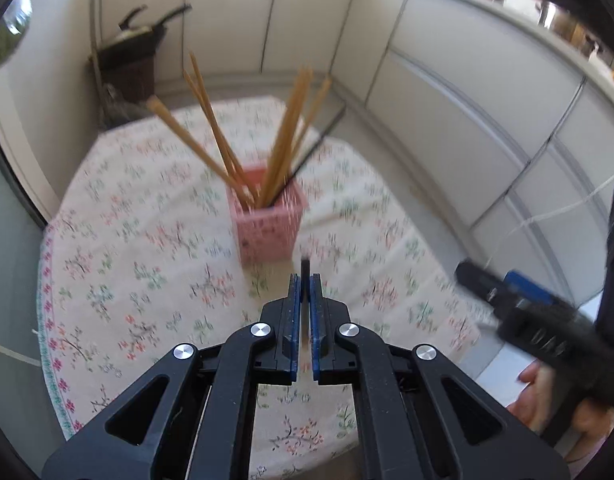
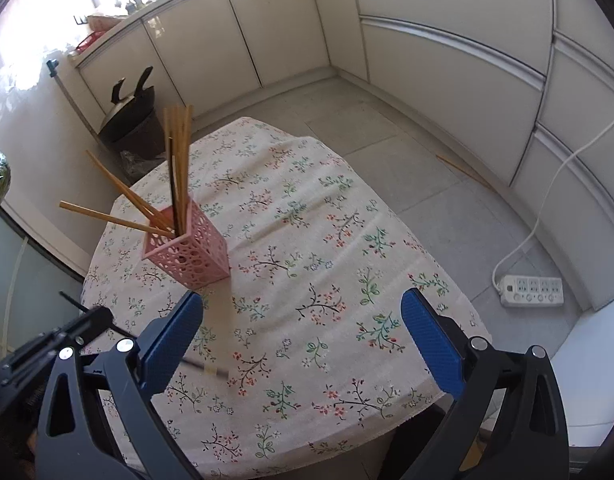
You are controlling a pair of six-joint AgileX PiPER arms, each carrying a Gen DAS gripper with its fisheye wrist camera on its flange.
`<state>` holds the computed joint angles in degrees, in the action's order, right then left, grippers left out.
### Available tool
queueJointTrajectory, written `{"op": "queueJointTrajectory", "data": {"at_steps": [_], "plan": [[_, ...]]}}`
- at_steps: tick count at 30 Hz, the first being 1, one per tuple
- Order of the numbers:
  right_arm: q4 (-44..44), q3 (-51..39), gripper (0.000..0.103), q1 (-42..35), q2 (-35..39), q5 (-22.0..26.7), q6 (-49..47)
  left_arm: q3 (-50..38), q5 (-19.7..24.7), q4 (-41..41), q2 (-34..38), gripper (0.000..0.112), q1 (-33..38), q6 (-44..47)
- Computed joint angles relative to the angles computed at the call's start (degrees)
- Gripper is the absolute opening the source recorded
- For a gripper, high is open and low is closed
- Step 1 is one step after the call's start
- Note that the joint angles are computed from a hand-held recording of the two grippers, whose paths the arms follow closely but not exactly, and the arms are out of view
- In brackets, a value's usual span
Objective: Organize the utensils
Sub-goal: 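Carry the black chopstick over the pink holder with the left tool, then open the left tool to drop the black chopstick into the holder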
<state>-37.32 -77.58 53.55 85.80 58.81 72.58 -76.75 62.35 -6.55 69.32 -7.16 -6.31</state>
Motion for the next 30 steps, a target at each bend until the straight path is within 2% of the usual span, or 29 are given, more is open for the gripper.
{"op": "queueJointTrajectory", "data": {"at_steps": [5, 9, 18, 24, 28, 30], "plan": [[-2.3, -0.2, 0.097, 0.2, -1.1, 0.3, 1.5, -6.5, -0.8, -1.6, 0.2, 0.004, 2.1, -0.5], [-0.6, 0.3, 0.097, -1.8, -2.1, -0.8, 1.8, -12.6, -0.4, -2.4, 1.7, 0.004, 4.1, -0.8], [-0.7, -0.5, 0.096, -1.9, -1.8, -1.6, 1.3, -21.5, -2.6, 1.1, 4.9, 0.004, 6.0, -6.3], [0.7, -1.9, 0.096, -2.2, 0.0, -1.6, -0.6, -22.5, -5.6, 7.5, 10.4, 0.004, 4.4, -11.1], [-0.7, -2.8, 0.096, -1.2, 0.6, -1.0, -0.5, -17.7, -5.9, 2.1, 12.3, 0.005, 6.9, -8.6], [-2.3, -3.3, 0.096, -0.2, 0.7, -0.8, 0.2, -17.1, -5.9, 1.5, 11.5, 0.013, 7.0, -7.6]]}}
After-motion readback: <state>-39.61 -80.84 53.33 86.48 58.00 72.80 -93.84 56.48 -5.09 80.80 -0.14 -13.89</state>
